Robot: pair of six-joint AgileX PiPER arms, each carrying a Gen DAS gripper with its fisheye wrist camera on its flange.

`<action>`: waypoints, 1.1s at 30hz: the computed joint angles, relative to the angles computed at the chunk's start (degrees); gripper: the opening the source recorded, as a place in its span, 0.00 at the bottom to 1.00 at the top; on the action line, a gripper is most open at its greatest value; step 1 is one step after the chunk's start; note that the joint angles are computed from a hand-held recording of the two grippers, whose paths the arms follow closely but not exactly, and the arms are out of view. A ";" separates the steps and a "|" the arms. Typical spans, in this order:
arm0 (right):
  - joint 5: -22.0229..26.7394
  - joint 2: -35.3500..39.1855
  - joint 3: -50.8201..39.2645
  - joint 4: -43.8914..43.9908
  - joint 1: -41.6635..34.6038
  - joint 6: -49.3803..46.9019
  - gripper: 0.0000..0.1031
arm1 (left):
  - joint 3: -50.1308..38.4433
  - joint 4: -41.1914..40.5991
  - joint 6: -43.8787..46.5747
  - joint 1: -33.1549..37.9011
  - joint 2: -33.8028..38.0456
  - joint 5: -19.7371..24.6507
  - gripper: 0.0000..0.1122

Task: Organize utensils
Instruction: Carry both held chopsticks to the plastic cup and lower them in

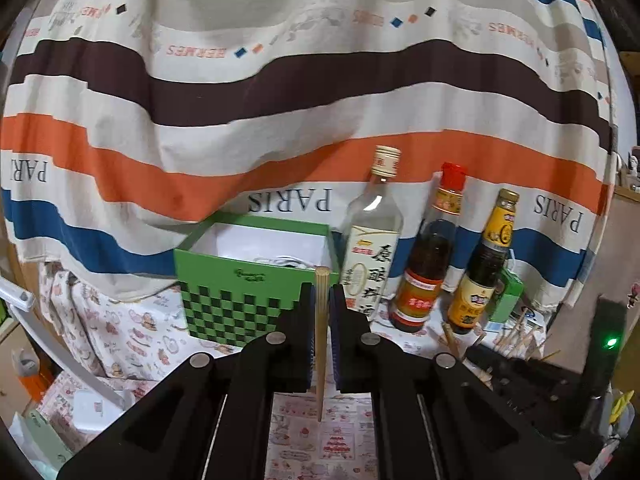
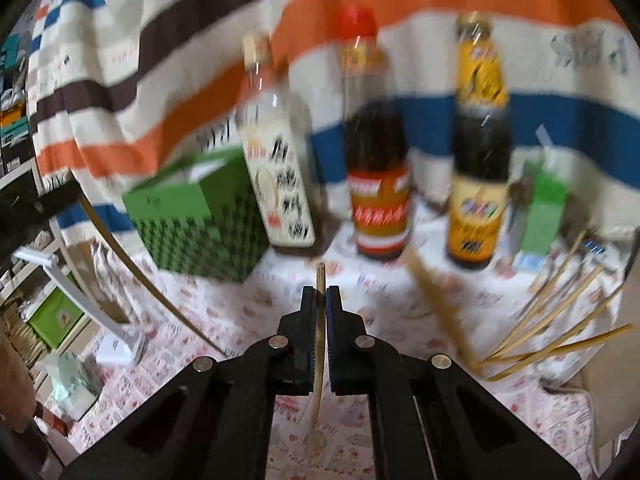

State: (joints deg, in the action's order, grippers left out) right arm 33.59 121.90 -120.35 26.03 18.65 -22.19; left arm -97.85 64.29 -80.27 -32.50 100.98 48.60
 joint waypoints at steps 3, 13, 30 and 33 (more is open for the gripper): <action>-3.10 -3.00 2.82 -1.72 -1.48 0.05 0.05 | -1.87 -5.08 3.51 1.26 1.53 -4.42 0.05; -3.40 -4.96 3.58 4.31 -6.74 -2.36 0.05 | -9.58 -2.50 7.32 -2.77 7.51 2.86 0.05; -10.48 -7.35 8.01 28.39 -15.98 -20.61 0.05 | -13.69 -0.43 -0.12 -7.34 11.16 -1.55 0.05; -20.24 -7.64 10.37 21.57 -14.44 -19.53 0.05 | -21.17 -8.94 6.40 -4.81 14.97 -6.16 0.05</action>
State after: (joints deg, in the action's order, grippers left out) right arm 13.35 114.26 -109.99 47.59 4.21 -41.73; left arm -119.02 55.35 -73.86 -37.31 115.95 42.43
